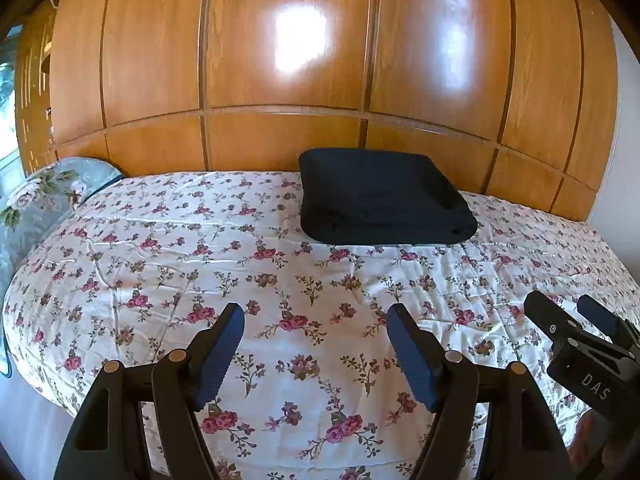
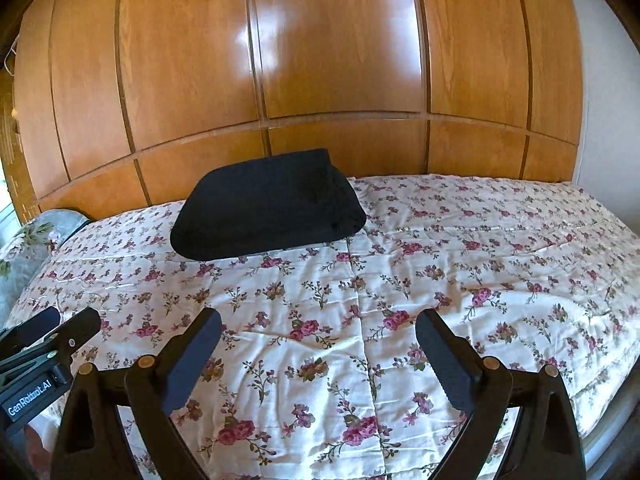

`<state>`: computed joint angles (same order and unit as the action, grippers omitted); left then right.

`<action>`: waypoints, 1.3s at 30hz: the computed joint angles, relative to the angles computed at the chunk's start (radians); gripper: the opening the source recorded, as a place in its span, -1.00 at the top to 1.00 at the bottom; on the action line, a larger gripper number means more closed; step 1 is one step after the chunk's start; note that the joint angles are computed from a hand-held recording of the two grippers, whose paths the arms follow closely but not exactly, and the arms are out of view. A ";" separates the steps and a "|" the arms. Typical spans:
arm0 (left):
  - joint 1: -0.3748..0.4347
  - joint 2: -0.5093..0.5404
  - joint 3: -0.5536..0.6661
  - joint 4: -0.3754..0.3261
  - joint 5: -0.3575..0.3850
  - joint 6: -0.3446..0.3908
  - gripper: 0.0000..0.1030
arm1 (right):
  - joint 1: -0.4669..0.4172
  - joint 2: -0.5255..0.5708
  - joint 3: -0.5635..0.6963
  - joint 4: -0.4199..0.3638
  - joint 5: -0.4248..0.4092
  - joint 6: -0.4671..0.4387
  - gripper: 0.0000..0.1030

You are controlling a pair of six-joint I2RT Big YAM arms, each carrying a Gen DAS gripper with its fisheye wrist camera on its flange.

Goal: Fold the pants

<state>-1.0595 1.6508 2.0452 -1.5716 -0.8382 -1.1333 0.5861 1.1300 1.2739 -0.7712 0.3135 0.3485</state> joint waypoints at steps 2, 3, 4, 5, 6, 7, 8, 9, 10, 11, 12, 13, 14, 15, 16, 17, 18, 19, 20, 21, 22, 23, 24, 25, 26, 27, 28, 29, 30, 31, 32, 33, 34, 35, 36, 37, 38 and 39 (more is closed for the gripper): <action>-0.004 0.002 0.007 -0.008 -0.011 -0.001 -0.45 | 0.004 0.000 0.002 -0.002 0.008 -0.002 -0.90; -0.005 0.002 0.010 -0.009 -0.014 -0.001 -0.45 | 0.004 0.000 0.004 -0.003 0.008 -0.003 -0.90; -0.006 0.003 0.013 -0.011 -0.016 0.000 -0.45 | 0.005 -0.001 0.005 -0.005 0.009 -0.002 -0.90; -0.007 0.004 0.015 -0.013 -0.019 0.000 -0.45 | 0.005 -0.002 0.005 -0.005 0.009 -0.001 -0.90; -0.008 0.004 0.018 -0.016 -0.021 0.000 -0.45 | 0.004 -0.003 0.004 -0.005 0.008 0.002 -0.90; -0.009 0.005 0.020 -0.018 -0.022 -0.002 -0.45 | 0.003 -0.004 0.004 -0.005 0.008 0.005 -0.90; -0.009 0.005 0.021 -0.019 -0.023 -0.003 -0.45 | -0.001 -0.005 0.003 -0.003 0.003 0.003 -0.90; -0.009 0.006 0.022 -0.022 -0.024 -0.005 -0.45 | -0.002 -0.005 0.003 -0.003 0.003 0.004 -0.90; -0.009 0.004 0.020 -0.020 -0.021 -0.002 -0.45 | -0.003 -0.005 0.004 -0.003 0.002 0.004 -0.90; -0.008 0.003 0.020 -0.019 -0.018 0.000 -0.45 | -0.004 -0.005 0.003 -0.002 -0.001 0.003 -0.90; -0.008 0.005 0.023 -0.023 -0.019 -0.001 -0.45 | -0.005 -0.005 0.004 -0.003 -0.003 0.003 -0.90; -0.009 0.009 0.028 -0.033 -0.024 -0.005 -0.45 | -0.003 -0.004 0.004 -0.003 -0.001 0.005 -0.90; -0.010 0.010 0.029 -0.036 -0.025 -0.006 -0.45 | -0.002 -0.004 0.004 -0.004 0.001 0.006 -0.90; -0.010 0.011 0.029 -0.037 -0.025 -0.004 -0.45 | -0.003 -0.002 0.006 -0.006 -0.002 0.005 -0.90; -0.010 0.012 0.030 -0.040 -0.026 -0.007 -0.45 | -0.003 -0.002 0.007 -0.008 -0.003 0.007 -0.90; -0.010 0.014 0.031 -0.042 -0.026 -0.010 -0.45 | -0.004 -0.002 0.006 -0.008 -0.005 0.009 -0.90; -0.010 0.012 0.029 -0.040 -0.023 -0.011 -0.45 | -0.003 -0.002 0.007 -0.009 -0.006 0.012 -0.90; -0.009 0.011 0.026 -0.037 -0.022 -0.010 -0.45 | -0.003 -0.001 0.009 -0.012 -0.006 0.012 -0.90; -0.009 0.012 0.026 -0.041 -0.023 -0.012 -0.45 | 0.000 0.001 0.009 -0.013 -0.002 0.016 -0.90; -0.009 0.012 0.026 -0.045 -0.025 -0.015 -0.45 | 0.000 0.000 0.009 -0.013 -0.002 0.017 -0.90; -0.009 0.011 0.023 -0.044 -0.028 -0.017 -0.45 | 0.002 0.001 0.009 -0.012 -0.001 0.019 -0.90; -0.009 0.009 0.020 -0.043 -0.029 -0.018 -0.45 | 0.002 0.002 0.010 -0.014 -0.002 0.019 -0.90; -0.009 0.009 0.019 -0.043 -0.030 -0.021 -0.45 | 0.004 0.003 0.011 -0.017 0.001 0.023 -0.90; -0.009 0.007 0.016 -0.042 -0.027 -0.022 -0.45 | 0.004 0.004 0.011 -0.017 -0.002 0.025 -0.90; -0.008 0.006 0.014 -0.039 -0.023 -0.021 -0.45 | 0.004 0.005 0.012 -0.018 -0.004 0.027 -0.90; -0.007 0.006 0.013 -0.038 -0.019 -0.022 -0.45 | 0.004 0.006 0.013 -0.021 -0.004 0.028 -0.90; -0.006 0.006 0.012 -0.040 -0.016 -0.026 -0.45 | 0.005 0.007 0.013 -0.023 -0.004 0.030 -0.90; -0.005 0.006 0.011 -0.040 -0.012 -0.028 -0.45 | 0.005 0.007 0.012 -0.023 -0.007 0.032 -0.90; -0.004 0.004 0.009 -0.038 -0.008 -0.028 -0.45 | 0.004 0.007 0.012 -0.024 -0.010 0.033 -0.90; -0.003 0.003 0.006 -0.036 -0.005 -0.030 -0.45 | 0.005 0.008 0.013 -0.025 -0.009 0.035 -0.90; -0.002 0.003 0.005 -0.037 -0.003 -0.032 -0.45 | 0.006 0.008 0.013 -0.027 -0.007 0.038 -0.90; -0.001 0.002 0.004 -0.036 0.000 -0.033 -0.45 | 0.006 0.008 0.013 -0.026 -0.008 0.037 -0.90; -0.001 0.002 0.003 -0.036 0.001 -0.034 -0.45 | 0.006 0.009 0.013 -0.026 -0.008 0.037 -0.90; 0.000 0.002 0.003 -0.037 0.001 -0.036 -0.45 | 0.006 0.010 0.013 -0.027 -0.008 0.037 -0.90; 0.000 0.003 0.004 -0.039 0.001 -0.037 -0.45 | 0.006 0.010 0.013 -0.027 -0.008 0.038 -0.90; -0.001 0.002 0.003 -0.037 0.001 -0.036 -0.45 | 0.006 0.010 0.014 -0.028 -0.009 0.038 -0.90; -0.001 0.003 0.003 -0.038 0.000 -0.037 -0.45 | 0.006 0.011 0.015 -0.029 -0.009 0.037 -0.90; -0.001 0.004 0.004 -0.040 -0.002 -0.039 -0.45 | 0.006 0.011 0.015 -0.030 -0.010 0.038 -0.90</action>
